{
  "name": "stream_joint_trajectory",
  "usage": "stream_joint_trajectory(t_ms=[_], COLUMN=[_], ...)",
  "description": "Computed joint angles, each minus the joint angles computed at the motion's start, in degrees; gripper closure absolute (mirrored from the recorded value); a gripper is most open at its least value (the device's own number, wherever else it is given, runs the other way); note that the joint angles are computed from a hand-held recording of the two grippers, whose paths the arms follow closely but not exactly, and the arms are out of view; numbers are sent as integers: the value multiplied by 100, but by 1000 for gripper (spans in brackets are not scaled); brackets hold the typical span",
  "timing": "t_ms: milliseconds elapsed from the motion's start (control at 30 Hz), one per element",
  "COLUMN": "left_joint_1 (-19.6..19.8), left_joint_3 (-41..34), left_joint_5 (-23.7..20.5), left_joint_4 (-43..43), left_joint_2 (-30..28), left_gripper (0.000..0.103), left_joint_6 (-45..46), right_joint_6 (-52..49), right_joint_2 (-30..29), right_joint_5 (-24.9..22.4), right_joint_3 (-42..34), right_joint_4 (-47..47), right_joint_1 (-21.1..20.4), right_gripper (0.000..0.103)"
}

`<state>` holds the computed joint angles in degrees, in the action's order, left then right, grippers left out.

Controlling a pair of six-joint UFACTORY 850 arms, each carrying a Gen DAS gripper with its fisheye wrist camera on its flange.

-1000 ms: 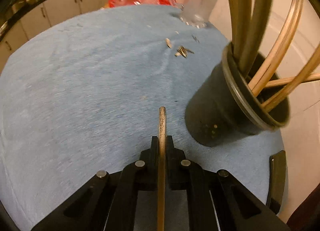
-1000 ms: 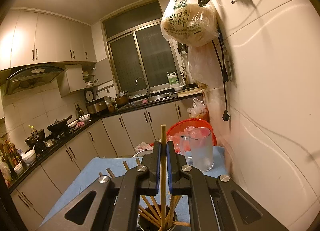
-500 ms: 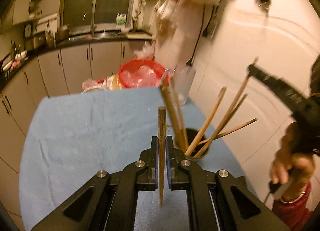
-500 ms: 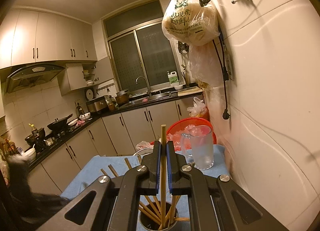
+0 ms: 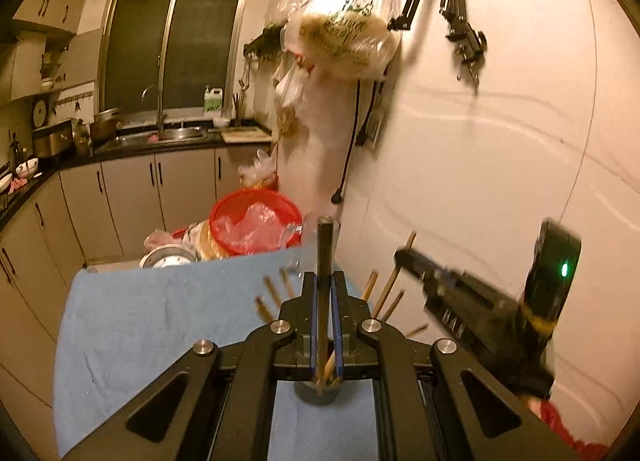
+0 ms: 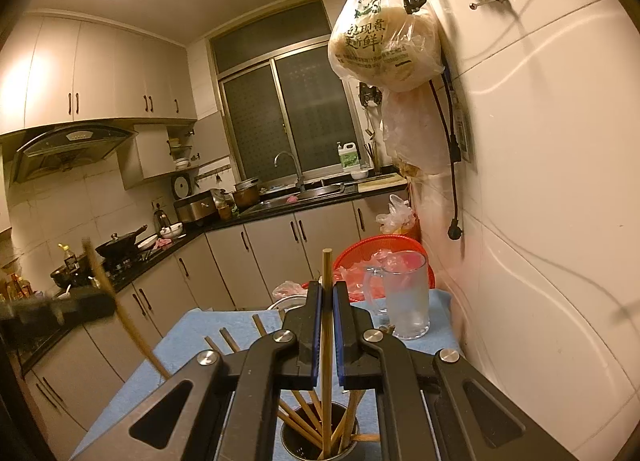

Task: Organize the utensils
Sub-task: 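Lower the chopsticks into the black cup and open both tools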

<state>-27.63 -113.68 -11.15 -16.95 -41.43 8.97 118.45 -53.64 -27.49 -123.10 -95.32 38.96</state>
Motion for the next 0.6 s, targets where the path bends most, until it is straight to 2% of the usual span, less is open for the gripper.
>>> stream_joint_trajectory(t_ms=[67, 133, 200, 433, 600], left_joint_1=[-10, -42, -27, 3, 36], left_joint_3=[-305, -528, -813, -1185, -1397], left_joint_5=[-91, -197, -494, -854, -1061], left_joint_4=[-29, 459, 340, 1024, 1066], left_joint_2=[-198, -378, -604, -995, -1153], left_gripper=[96, 96, 96, 96, 96], left_joint_6=[38, -445, -402, -1125, -1231], right_joint_6=[13, 20, -81, -182, -151], right_joint_2=[0, 2, -26, -64, -62], right_joint_5=[-10, -1, 13, 91, 152], right_joint_3=[5, 20, -20, -55, -60], right_joint_4=[0, 23, 116, 291, 341], right_joint_1=[0, -7, -12, -37, -46], right_gripper=[97, 97, 97, 97, 95])
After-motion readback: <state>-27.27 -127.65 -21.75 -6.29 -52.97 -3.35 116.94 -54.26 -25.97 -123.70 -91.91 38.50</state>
